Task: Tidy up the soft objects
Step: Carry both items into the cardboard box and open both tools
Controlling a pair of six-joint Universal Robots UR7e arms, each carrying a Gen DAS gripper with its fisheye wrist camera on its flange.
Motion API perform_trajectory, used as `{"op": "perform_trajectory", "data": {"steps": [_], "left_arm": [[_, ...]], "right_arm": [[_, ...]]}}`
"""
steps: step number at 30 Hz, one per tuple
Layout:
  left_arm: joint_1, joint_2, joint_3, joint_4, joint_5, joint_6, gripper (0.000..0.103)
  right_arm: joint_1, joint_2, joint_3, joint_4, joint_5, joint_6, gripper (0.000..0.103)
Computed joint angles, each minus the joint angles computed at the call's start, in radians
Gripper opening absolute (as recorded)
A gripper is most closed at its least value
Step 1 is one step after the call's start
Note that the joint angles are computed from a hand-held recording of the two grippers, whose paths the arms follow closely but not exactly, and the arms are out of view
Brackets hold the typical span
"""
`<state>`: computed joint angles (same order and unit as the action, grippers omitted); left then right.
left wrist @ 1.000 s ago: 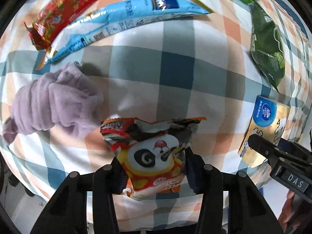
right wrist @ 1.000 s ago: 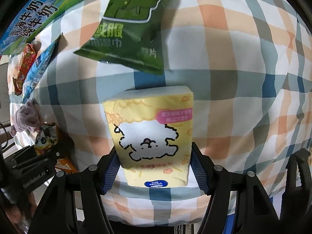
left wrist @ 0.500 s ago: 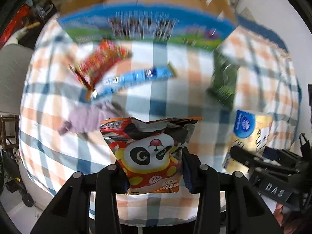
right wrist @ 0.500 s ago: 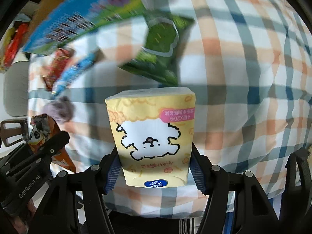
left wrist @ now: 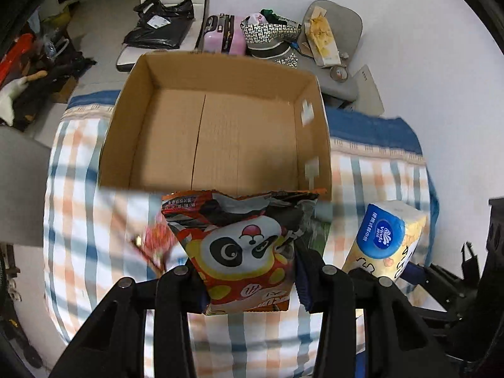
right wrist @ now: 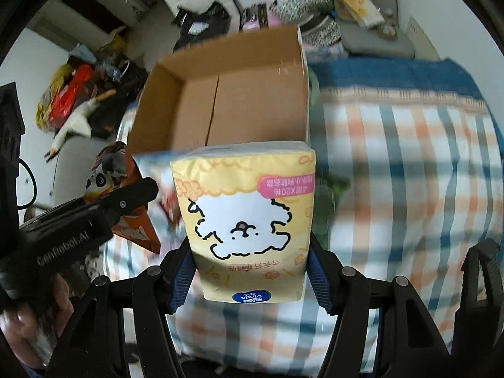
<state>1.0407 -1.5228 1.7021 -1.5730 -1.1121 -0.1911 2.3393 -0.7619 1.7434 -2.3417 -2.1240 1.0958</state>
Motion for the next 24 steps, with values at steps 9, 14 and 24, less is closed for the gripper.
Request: {"op": "perform_trajectory", "data": {"steps": [9, 14, 24], "left_arm": [[0.15, 0.371, -0.34, 0.042, -0.063, 0.086, 0.038], [0.217, 0.519, -0.462, 0.066, -0.08, 0.091, 0.038], [0.259, 0.662, -0.583, 0.099, -0.089, 0.106, 0.039]], "right_arm": [[-0.184, 0.15, -0.249, 0.008, -0.037, -0.136, 0.066], [-0.286, 0.259, -0.4, 0.076, -0.041, -0.19, 0.066], [-0.389, 0.369, -0.549, 0.184, -0.059, -0.252, 0.066]]}}
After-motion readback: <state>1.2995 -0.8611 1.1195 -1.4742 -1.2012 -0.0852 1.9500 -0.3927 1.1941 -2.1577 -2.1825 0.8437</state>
